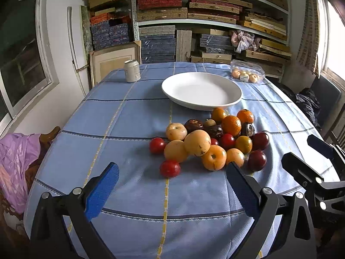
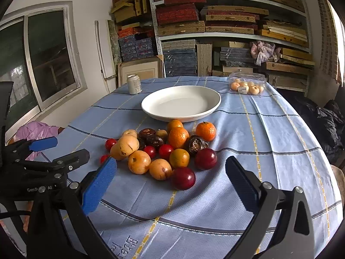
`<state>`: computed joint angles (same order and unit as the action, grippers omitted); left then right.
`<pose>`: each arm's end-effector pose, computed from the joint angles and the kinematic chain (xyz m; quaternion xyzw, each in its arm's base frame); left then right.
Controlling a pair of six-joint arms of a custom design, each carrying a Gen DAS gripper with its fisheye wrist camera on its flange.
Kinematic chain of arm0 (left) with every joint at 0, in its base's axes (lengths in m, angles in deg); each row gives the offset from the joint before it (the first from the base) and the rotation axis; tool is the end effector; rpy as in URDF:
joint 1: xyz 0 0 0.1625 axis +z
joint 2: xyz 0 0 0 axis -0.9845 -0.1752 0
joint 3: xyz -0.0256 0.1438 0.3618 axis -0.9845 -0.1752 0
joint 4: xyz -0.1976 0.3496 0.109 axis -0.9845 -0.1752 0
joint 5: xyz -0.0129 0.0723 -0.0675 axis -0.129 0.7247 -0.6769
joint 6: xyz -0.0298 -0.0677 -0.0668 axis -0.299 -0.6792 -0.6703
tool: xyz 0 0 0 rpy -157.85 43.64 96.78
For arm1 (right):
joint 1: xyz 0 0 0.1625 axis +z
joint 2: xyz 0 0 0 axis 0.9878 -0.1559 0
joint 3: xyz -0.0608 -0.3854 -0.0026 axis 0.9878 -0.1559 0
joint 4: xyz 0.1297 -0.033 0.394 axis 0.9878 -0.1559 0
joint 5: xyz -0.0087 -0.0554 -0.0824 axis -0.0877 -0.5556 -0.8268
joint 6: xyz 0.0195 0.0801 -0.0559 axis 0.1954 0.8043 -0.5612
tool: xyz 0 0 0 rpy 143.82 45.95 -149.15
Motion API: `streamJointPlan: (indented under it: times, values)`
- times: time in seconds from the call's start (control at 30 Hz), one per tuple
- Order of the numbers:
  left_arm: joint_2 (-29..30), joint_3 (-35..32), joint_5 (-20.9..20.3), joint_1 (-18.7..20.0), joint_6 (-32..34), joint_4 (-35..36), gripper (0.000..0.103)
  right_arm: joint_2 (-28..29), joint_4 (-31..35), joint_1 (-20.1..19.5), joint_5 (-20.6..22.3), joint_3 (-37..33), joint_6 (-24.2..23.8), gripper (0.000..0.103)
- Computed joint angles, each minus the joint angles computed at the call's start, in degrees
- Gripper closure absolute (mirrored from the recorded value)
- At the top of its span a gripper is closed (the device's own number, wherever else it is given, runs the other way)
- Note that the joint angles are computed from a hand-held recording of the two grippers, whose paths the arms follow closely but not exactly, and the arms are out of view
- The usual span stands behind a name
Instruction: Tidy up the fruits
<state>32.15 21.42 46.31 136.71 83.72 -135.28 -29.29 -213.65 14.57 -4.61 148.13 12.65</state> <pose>-0.2078 -0.7328 0.1885 0.0087 0.7924 -0.4313 0.4312 0.2116 -0.8040 0.1357 0.4008 -0.8531 0.3125 0.1183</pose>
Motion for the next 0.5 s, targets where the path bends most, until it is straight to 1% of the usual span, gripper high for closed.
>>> streamJointPlan:
  times: [0.23, 0.5]
  values:
    - [-0.47, 0.1, 0.35, 0.3, -2.01, 1.64, 0.003, 0.27, -0.36, 0.26, -0.29, -0.06, -0.3, 0.004]
    - [-1.3, 0.98, -0.45, 0.66, -3.59, 1.72, 0.003, 0.24, -0.69, 0.25, -0.73, 0.05, -0.34, 0.004]
